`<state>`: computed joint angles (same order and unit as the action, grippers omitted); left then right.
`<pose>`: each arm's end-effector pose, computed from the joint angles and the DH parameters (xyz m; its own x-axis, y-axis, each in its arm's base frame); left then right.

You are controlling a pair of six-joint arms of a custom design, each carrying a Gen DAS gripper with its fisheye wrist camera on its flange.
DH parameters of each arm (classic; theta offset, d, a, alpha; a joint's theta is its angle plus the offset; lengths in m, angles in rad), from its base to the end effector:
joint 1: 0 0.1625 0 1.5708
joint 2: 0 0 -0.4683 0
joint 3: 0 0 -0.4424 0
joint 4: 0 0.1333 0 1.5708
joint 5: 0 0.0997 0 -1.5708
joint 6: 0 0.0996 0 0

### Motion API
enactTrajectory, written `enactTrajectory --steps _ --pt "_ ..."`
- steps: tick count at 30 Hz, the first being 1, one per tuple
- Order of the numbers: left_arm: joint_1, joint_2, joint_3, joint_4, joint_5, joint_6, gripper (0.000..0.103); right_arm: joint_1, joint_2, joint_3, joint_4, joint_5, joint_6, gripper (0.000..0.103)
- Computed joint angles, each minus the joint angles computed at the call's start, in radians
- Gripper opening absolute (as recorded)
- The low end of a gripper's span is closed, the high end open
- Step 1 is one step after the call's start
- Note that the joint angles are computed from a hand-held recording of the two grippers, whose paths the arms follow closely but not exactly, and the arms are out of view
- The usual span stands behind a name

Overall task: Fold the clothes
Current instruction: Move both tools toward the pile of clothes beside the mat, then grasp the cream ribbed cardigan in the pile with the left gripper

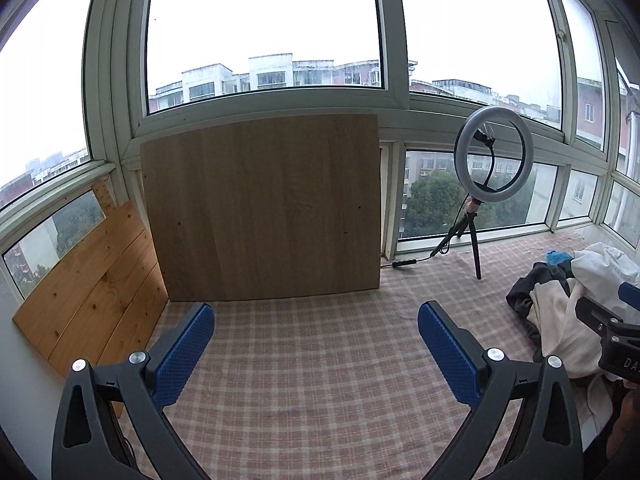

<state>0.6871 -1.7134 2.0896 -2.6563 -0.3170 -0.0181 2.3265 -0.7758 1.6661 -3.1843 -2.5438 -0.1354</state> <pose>-0.1962 -0.4558 0.5049 -0.6867 -0.1602 -0.7091 0.5743 0.4785 -0.6642 0.5340 -0.4923 0.1705 -0.7082 -0.0616 0.7033 -0.6154 0.5423 -0.5721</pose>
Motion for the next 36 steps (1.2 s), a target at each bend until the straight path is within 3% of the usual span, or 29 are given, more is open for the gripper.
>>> enactTrajectory --steps 16,20,26,29,33,36 --pt "0.036 0.032 -0.012 -0.021 -0.119 -0.008 0.102 -0.020 -0.015 0.027 -0.008 -0.048 -0.023 0.103" --pt "0.063 0.053 -0.033 0.040 -0.129 -0.054 0.102 -0.048 -0.046 0.086 -0.083 -0.079 -0.073 0.100" --pt "0.068 0.106 -0.045 0.034 -0.095 -0.102 0.102 -0.155 -0.185 0.195 -0.092 -0.099 -0.036 0.072" --pt "0.066 0.143 -0.053 0.027 -0.088 -0.132 0.102 -0.229 -0.272 0.231 -0.116 -0.130 -0.083 0.072" --pt "0.064 0.196 -0.069 0.032 -0.091 -0.175 0.102 -0.326 -0.374 0.248 -0.129 -0.234 -0.114 0.073" --pt "0.064 0.234 -0.083 0.047 -0.116 -0.217 0.102 -0.392 -0.492 0.286 -0.008 -0.157 -0.053 0.073"
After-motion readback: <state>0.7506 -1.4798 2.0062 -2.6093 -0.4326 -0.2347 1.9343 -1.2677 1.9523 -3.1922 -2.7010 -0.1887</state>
